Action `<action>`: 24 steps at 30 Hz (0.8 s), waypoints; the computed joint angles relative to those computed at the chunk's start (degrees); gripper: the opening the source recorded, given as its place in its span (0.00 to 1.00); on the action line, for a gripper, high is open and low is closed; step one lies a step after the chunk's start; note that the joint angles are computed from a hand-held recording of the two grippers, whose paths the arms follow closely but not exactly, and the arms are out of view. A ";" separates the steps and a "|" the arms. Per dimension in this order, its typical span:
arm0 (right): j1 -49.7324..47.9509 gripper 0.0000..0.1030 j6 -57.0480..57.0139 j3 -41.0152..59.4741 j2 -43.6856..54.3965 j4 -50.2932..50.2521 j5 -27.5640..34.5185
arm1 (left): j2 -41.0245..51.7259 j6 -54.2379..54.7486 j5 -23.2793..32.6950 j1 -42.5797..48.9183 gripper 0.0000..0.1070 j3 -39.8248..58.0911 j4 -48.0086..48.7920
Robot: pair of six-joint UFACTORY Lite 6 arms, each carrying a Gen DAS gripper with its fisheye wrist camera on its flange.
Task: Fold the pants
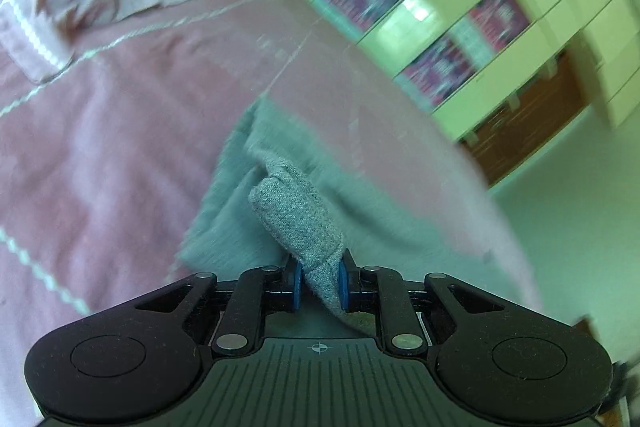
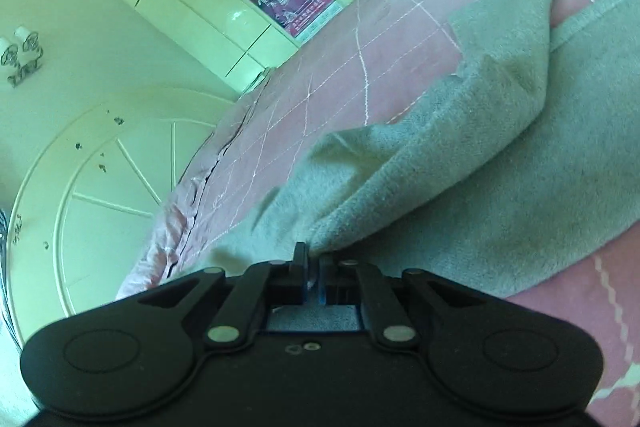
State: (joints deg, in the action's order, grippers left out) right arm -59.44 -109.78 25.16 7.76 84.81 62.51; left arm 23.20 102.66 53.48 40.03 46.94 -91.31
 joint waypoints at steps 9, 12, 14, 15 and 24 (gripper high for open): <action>0.19 0.00 1.41 1.83 4.92 -0.75 -0.36 | -0.18 -1.52 5.49 2.01 0.17 -0.12 -1.52; 1.61 0.00 0.47 2.24 6.16 -0.32 -2.50 | 0.71 -6.80 -3.04 -1.39 0.17 2.95 2.84; 1.02 0.00 0.92 2.79 7.35 -0.56 -1.81 | 0.67 -7.54 -2.20 -0.61 0.17 2.83 3.31; 0.99 0.00 1.09 2.79 7.17 -0.72 -1.74 | -0.73 -7.36 -2.14 -0.47 0.17 1.65 2.45; -6.28 0.48 3.02 2.88 0.10 -6.67 1.91 | -31.14 0.76 -18.46 -7.55 0.96 -20.53 -14.73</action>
